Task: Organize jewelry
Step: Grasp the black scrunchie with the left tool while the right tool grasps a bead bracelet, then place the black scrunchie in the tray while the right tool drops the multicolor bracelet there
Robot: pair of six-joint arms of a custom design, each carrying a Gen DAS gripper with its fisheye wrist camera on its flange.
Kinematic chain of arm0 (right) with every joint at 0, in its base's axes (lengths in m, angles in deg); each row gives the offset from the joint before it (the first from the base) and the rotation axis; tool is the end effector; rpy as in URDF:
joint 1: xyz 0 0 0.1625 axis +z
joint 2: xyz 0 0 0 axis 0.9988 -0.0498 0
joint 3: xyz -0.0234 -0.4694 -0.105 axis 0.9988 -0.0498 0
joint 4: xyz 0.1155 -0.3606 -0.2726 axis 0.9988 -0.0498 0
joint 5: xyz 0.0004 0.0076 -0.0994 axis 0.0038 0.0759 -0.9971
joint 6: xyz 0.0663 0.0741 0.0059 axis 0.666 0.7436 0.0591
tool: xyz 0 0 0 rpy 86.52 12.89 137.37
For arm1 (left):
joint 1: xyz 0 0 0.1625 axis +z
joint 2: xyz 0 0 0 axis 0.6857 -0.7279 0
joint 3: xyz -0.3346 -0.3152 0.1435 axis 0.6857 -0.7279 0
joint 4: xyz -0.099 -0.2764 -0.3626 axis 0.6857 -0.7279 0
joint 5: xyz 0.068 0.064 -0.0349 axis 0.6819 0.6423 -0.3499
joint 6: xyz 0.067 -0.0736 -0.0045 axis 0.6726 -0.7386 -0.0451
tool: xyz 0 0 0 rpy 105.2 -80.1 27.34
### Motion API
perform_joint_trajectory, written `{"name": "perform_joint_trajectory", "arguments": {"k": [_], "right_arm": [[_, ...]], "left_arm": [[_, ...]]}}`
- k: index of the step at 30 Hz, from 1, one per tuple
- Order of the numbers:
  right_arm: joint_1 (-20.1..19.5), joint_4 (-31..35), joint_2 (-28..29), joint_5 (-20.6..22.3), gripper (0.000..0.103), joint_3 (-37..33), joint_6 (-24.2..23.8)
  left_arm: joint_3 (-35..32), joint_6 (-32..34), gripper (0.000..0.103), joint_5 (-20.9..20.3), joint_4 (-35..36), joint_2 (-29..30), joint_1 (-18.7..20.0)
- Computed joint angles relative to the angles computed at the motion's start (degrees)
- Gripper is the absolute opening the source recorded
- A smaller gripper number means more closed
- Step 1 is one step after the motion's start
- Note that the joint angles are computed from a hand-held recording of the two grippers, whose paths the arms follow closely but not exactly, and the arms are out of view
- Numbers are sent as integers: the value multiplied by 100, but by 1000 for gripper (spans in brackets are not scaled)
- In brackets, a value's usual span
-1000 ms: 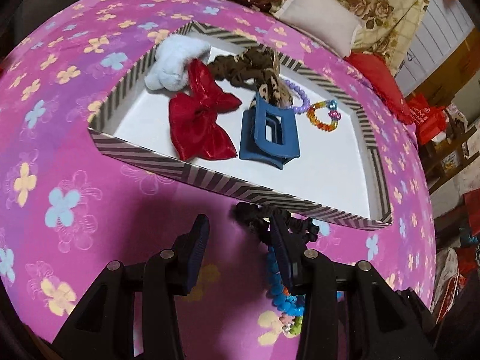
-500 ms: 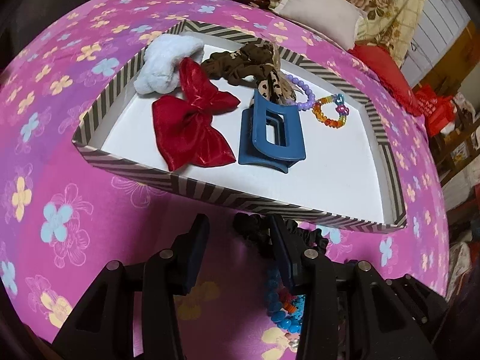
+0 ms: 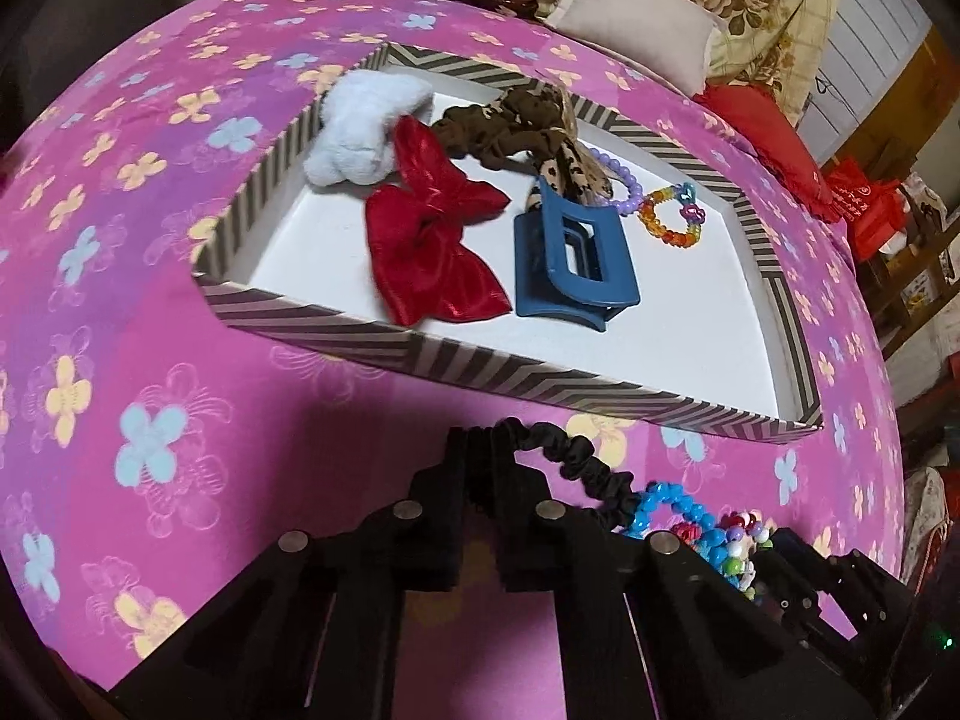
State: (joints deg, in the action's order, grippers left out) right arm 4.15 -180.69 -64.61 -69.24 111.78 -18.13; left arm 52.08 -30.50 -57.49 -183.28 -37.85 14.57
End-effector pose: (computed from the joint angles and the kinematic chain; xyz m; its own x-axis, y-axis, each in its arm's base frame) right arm 0.0936 -0.4670 0.0931 -0.7135 -0.1823 0.6765 -0.4984 0.8107 -0.3072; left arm -0.1316 -0.5682 0.0784 -0.8750 0.0534 -0.4811 0.2459 0.9052 -0.3467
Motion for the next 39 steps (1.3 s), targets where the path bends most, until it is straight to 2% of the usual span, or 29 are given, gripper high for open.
{"name": "perform_joint_trajectory", "arguments": {"k": [3, 5, 8, 15, 27, 39], "right_arm": [[-23, -158, 55, 90, 21, 21, -24], [-87, -236, 52, 297, 9, 51, -20], [-123, -221, -35, 449, 9, 110, 47], [57, -610, -425, 471, 9, 332, 17], [425, -280, -837, 606, 9, 308, -28], [633, -54, -854, 539, 9, 13, -181]], "left_arm": [[46, 5, 8, 21, -4, -38, -24], [83, 25, 8, 43, -25, -66, -52], [152, 44, 8, 27, -36, -157, -85], [245, -15, 8, 15, -61, -312, -115], [294, 152, 8, -53, -12, -559, -356], [157, 248, 8, 69, 28, -628, -492]]}}
